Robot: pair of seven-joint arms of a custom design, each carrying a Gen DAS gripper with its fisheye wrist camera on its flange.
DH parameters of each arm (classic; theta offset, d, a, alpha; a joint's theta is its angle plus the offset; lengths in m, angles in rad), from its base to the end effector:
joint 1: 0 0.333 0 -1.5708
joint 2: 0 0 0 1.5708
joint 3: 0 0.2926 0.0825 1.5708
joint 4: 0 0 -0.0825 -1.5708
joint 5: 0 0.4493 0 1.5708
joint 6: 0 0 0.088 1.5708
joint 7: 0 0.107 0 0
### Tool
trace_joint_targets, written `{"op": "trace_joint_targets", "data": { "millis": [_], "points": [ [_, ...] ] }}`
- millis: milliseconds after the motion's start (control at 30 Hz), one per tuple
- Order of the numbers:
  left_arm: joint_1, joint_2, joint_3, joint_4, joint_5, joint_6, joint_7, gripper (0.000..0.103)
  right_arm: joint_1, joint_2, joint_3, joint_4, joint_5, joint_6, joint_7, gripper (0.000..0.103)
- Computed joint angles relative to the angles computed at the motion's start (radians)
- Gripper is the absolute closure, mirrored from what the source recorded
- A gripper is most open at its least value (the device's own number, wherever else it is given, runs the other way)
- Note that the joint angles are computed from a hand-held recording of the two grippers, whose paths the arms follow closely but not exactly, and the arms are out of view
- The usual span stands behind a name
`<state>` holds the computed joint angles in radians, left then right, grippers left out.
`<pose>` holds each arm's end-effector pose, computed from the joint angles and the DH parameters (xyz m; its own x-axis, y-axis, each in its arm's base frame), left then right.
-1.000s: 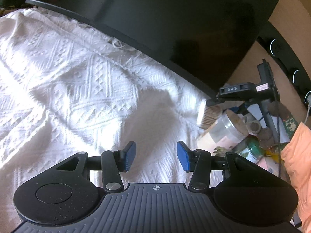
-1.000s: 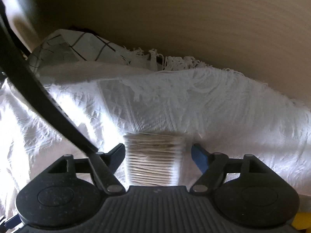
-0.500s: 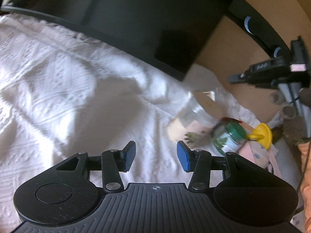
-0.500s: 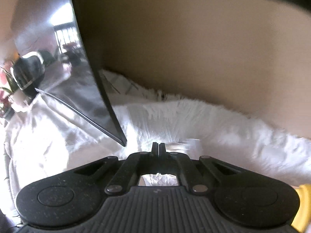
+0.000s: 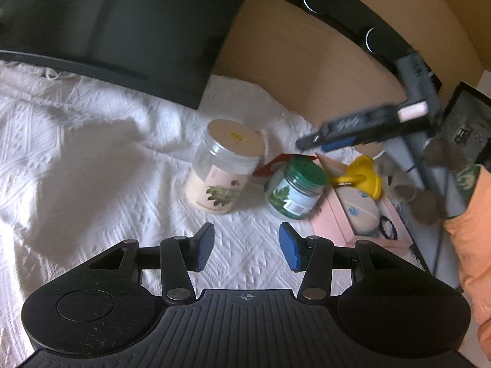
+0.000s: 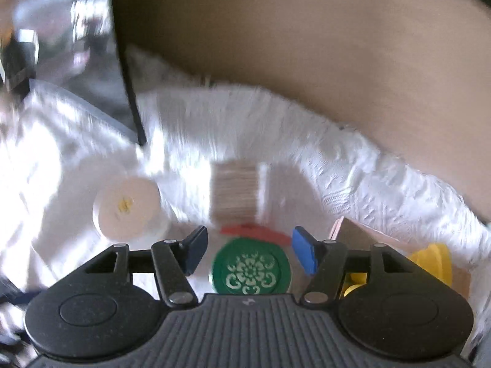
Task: Organize soft objects
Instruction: 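Move the right tool to the cotton swab pack, then grasp and lift the cotton swab pack with the right tool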
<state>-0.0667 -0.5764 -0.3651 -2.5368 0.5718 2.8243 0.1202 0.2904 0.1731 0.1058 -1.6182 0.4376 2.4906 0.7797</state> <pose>0.4407 -0.2388 0.4952 0.2801 -0.8684 0.4093 -0.5107 -0.4958 -0.7024 0.6708 0.2725 0.5641 0.7691 -0.6313 0.0995 -0.3947 -0.5916 -0.7030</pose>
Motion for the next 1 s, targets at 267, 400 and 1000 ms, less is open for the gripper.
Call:
{"op": "trace_joint_targets", "data": {
  "millis": [267,400,1000],
  "points": [
    [0.004,-0.085,0.009,-0.068,-0.023,-0.035,-0.032,0.052,0.051,0.136,-0.017,0.144,-0.213,-0.043,0.124,0.049],
    [0.009,-0.112,0.009,-0.092,-0.028,-0.032,-0.049,0.052,0.036,0.119,-0.005,0.136,-0.183,-0.048,0.108,0.084],
    [0.058,-0.029,-0.042,-0.013,0.026,0.032,-0.119,0.052,-0.046,-0.256,-0.057,-0.126,0.436,-0.143,-0.182,0.103]
  ]
}}
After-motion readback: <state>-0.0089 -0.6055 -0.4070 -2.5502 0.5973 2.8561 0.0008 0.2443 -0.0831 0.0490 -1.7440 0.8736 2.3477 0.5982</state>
